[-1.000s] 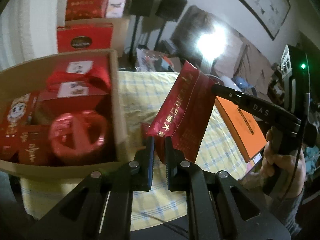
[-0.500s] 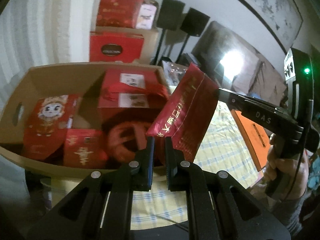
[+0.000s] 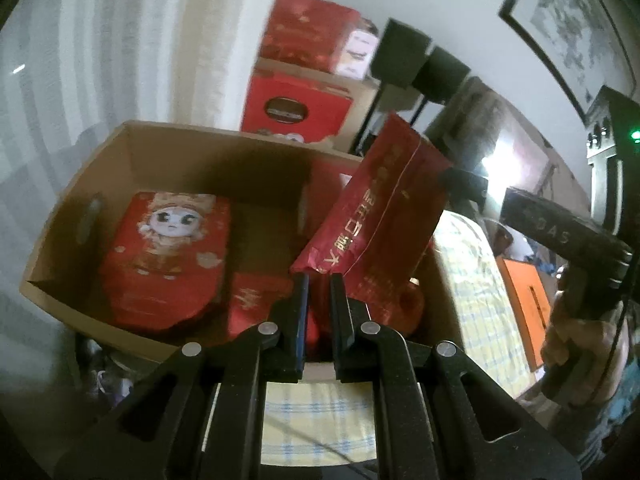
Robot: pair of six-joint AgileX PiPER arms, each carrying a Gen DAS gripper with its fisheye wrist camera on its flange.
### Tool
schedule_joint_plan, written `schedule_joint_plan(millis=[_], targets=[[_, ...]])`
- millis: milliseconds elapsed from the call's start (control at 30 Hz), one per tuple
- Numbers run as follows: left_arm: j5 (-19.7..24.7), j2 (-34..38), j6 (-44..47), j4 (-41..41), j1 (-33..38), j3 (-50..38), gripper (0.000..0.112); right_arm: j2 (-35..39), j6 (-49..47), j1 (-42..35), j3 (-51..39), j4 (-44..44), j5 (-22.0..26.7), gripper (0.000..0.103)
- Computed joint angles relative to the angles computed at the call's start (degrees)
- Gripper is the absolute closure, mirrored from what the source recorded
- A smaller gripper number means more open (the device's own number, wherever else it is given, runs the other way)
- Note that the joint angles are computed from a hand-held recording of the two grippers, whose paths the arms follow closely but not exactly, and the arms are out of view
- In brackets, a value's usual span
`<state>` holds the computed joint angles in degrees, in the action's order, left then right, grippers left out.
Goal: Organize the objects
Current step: 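Lift the red foil packet with the left gripper over the cardboard box, then lower the foil packet into the box and open the left gripper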
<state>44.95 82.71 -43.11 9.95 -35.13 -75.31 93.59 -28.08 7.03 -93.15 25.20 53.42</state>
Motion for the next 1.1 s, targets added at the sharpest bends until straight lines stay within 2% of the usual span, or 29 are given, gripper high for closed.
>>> schedule_joint_plan(millis=[233, 600, 1000, 1100], targets=[[-0.53, -1.26, 2.38, -1.56, 5.67, 2.31, 0.103, 4.90, 3.87, 5.53, -5.84, -3.61, 0.70, 0.092], [-1.56, -2.31, 3.61, -2.24, 12.28, 6.46, 0.103, 16.43, 9.52, 12.41, -18.08, -8.82, 4.62, 0.092], [-3.26, -0.92, 4.96, -3.31, 17.96, 9.98, 0.103, 30.70, 14.53, 17.20, -35.81, -13.18, 12.90, 0.092], [-3.52, -0.26, 5.90, -4.29, 18.87, 10.62, 0.103, 34.15, 15.09, 17.60, -40.33, -13.39, 15.41, 0.089]])
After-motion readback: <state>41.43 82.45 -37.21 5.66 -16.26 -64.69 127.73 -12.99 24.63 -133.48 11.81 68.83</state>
